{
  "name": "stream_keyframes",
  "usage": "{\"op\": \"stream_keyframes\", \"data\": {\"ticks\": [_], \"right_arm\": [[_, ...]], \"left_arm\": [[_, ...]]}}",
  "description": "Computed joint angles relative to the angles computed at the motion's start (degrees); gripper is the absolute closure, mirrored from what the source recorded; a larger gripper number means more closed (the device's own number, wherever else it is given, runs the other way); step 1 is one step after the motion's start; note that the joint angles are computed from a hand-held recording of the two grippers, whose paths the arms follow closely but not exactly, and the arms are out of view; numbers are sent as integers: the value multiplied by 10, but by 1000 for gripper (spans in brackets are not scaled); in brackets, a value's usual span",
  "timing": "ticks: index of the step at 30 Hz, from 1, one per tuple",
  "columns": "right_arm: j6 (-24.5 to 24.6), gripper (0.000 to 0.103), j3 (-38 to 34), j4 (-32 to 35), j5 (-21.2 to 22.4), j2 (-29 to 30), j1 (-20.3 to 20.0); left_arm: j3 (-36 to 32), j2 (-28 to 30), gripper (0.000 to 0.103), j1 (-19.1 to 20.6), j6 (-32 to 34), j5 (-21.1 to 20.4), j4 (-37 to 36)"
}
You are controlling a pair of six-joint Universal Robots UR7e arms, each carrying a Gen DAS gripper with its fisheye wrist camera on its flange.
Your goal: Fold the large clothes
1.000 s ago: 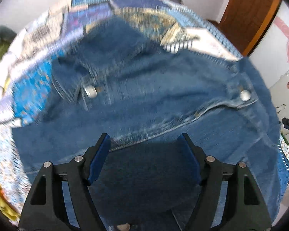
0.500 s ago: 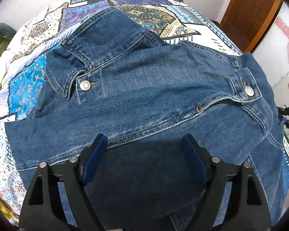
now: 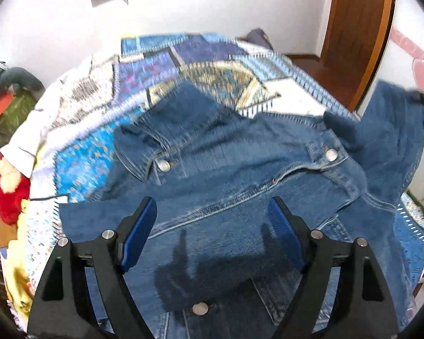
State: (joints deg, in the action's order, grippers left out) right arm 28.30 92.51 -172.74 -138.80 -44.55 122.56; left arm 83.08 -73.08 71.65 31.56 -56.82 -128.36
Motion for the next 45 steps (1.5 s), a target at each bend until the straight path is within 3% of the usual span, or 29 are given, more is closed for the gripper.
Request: {"op": "stream_keyframes", "data": {"ticks": [4,9,15,21,25,30,35,40,42,45], "right_arm": [[-83,95,-122,18,30,71,35],[-110,95,-244,77,100,160,51],[-70,95,-314,173,177,247,40],[-14,94,-313,290,216,284,17],[-35,94,-293,299,203,283,20],[-41,94,-310,377,199,265,32],[-76,94,-260,354,178,221,43],[-86,94,-201,314,175,180,40],[-84,94,-178,297,167,164,37],[-77,94,-159,290,101,150,44]], "left_arm": [[-8,-16,22,-1,-3,-19,1],[-3,-44,22,2,2,-25,-5],[0,-65,22,18,-4,-16,15],[8,-77,22,36,-14,0,33],[13,-79,22,39,-25,3,47],[21,-77,22,22,-17,1,43],[19,-64,22,-1,-3,-12,42],[-2,-36,22,-16,-19,-54,82],[-1,-25,22,-20,-23,-51,90],[-8,-1,22,-22,-37,-45,115]]}}
